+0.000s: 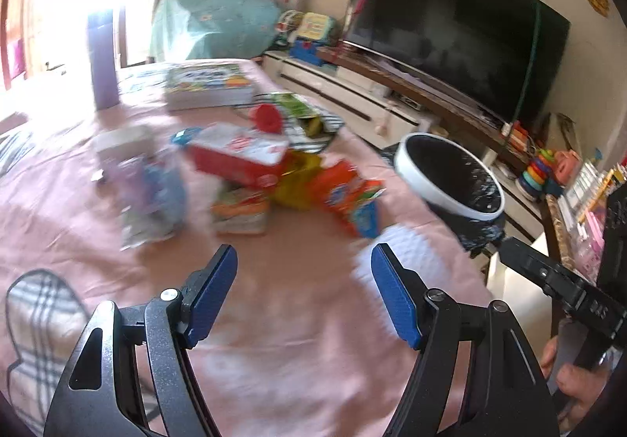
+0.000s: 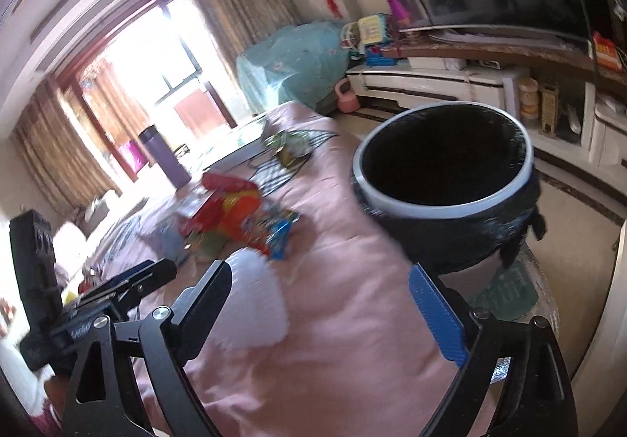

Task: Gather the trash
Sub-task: 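Grasp the crumpled paper with the left tool while the right tool grasps the white mesh cup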

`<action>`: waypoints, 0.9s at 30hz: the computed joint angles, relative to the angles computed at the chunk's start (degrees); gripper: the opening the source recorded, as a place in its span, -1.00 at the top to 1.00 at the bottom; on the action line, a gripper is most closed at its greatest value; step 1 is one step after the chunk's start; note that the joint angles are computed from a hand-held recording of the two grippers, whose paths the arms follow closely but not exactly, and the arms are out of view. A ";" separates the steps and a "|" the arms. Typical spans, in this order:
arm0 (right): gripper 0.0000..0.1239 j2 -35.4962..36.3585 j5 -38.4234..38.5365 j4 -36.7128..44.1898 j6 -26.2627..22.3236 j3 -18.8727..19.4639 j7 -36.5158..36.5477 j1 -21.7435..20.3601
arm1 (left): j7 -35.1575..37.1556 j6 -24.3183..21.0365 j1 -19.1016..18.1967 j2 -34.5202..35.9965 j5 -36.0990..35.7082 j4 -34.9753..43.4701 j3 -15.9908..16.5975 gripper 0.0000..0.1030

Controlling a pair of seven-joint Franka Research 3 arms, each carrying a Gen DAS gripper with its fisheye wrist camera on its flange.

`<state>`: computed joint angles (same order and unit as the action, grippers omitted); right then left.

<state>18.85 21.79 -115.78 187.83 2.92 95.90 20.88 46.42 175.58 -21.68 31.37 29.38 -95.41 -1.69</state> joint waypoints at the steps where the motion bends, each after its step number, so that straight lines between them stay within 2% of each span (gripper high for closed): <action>1: -0.51 0.27 -0.43 0.40 -0.27 -0.40 -0.17 0.95 | -1.29 0.57 -0.59 -0.77 0.30 -1.39 1.38 -0.41; 5: -0.51 1.43 -0.78 1.18 -0.22 6.06 -1.92 -3.40 | -4.73 2.42 -1.49 -2.70 1.53 -5.25 4.55 -0.41; 7: -0.51 2.08 -0.88 1.96 -1.02 6.71 -2.32 -3.41 | -6.22 2.95 -1.90 -3.32 2.21 -6.60 5.87 -0.41; 10: -0.51 2.87 -1.44 3.12 -2.37 2.35 -1.78 1.42 | -7.67 3.22 -1.36 -3.76 2.57 -7.77 6.45 -0.41; 15: -0.50 3.48 -2.70 3.55 -3.37 -2.34 -0.53 6.46 | -9.58 2.94 -0.67 -3.87 3.10 -8.54 7.39 -0.41; 20: -0.47 4.44 -5.42 4.55 -5.11 -7.33 1.52 11.12 | -11.68 2.14 0.39 -2.62 3.37 -6.78 8.03 -0.53; 24: -0.32 5.32 -7.89 5.88 -6.93 -8.71 2.68 12.05 | -10.98 -1.08 1.95 0.18 3.35 -1.83 6.90 -0.54; 27: -0.12 5.96 -9.08 6.80 -7.93 -8.13 3.19 11.18 | -10.19 -3.48 3.01 3.01 3.28 2.80 5.94 -0.54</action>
